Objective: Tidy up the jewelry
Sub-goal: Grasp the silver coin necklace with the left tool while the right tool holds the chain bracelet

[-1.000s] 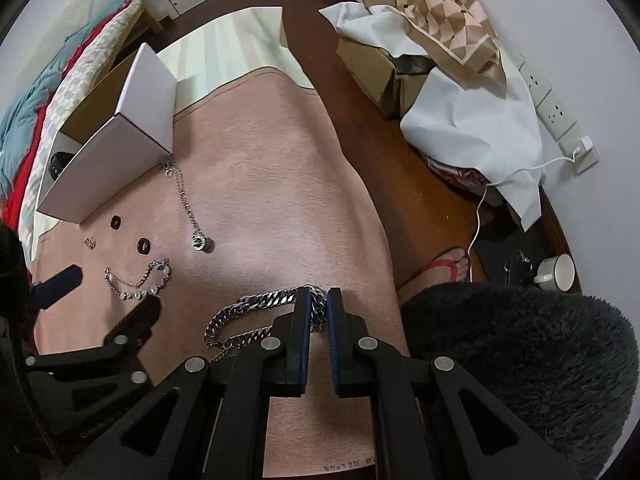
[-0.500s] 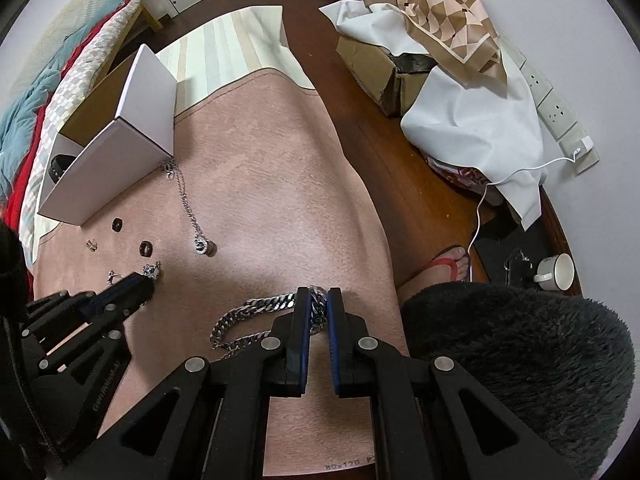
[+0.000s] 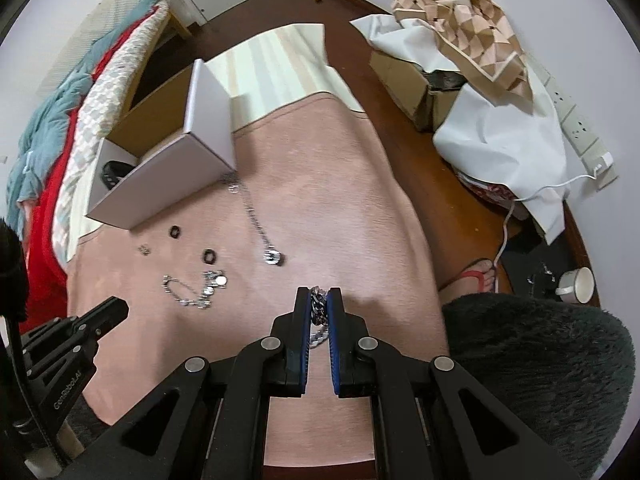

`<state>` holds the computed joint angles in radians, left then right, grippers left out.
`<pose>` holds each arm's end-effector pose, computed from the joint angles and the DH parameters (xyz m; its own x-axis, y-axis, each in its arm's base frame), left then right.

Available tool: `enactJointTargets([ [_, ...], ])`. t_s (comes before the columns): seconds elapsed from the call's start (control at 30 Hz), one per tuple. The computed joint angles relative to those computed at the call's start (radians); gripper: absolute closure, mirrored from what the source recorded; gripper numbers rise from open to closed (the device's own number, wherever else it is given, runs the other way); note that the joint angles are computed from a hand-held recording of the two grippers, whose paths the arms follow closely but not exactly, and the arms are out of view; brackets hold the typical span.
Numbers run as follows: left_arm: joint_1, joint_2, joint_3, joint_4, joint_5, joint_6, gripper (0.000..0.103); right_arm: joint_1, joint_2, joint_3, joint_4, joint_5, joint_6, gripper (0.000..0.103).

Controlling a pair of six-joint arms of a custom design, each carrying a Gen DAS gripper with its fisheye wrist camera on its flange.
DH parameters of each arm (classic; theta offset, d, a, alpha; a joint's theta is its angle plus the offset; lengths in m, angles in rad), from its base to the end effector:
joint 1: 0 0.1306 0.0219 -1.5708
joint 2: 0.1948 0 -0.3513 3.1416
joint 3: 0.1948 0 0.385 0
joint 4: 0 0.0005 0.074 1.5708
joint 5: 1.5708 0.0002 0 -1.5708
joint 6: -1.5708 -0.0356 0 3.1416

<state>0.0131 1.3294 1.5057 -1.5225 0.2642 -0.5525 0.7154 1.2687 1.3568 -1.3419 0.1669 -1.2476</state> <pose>0.4086 -0.0044 0.4434 -0.8059 0.4961 -0.3232 0.5503 0.8289 -0.0998 0.3074 0.2586 0.4100 -0.8040 0.5401 -0.2487 0.4871 0.8382 0.2454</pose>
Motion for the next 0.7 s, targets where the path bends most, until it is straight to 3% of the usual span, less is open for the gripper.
enactJointTargets([
  [0.17,-0.005,0.055,0.033,-0.066,0.057,0.064,0.098,0.008,0.017,0.004,0.012,-0.005,0.006,0.095],
  [0.23,-0.041,0.057,0.015,-0.048,0.04,0.086,0.093,0.007,0.012,-0.007,0.015,-0.011,0.003,0.095],
  [0.3,-0.079,0.053,-0.005,-0.024,0.004,0.072,0.055,0.004,0.003,-0.022,0.016,-0.016,-0.006,0.095],
  [0.37,-0.12,0.04,-0.038,0.017,-0.017,0.059,0.044,0.0,-0.006,-0.033,0.013,-0.019,-0.012,0.095],
  [0.53,-0.204,0.007,-0.11,0.095,-0.127,0.013,0.044,-0.017,-0.039,-0.068,0.01,-0.019,-0.031,0.095],
  [0.63,-0.213,-0.013,-0.139,0.145,-0.11,-0.03,0.045,-0.029,-0.051,-0.086,0.013,-0.024,-0.037,0.095],
  [0.67,-0.209,-0.007,-0.134,0.139,-0.098,-0.038,0.05,-0.032,-0.054,-0.089,0.014,-0.027,-0.037,0.095],
  [0.7,-0.208,-0.008,-0.133,0.141,-0.087,-0.044,0.063,-0.032,-0.053,-0.091,0.016,-0.03,-0.038,0.095],
])
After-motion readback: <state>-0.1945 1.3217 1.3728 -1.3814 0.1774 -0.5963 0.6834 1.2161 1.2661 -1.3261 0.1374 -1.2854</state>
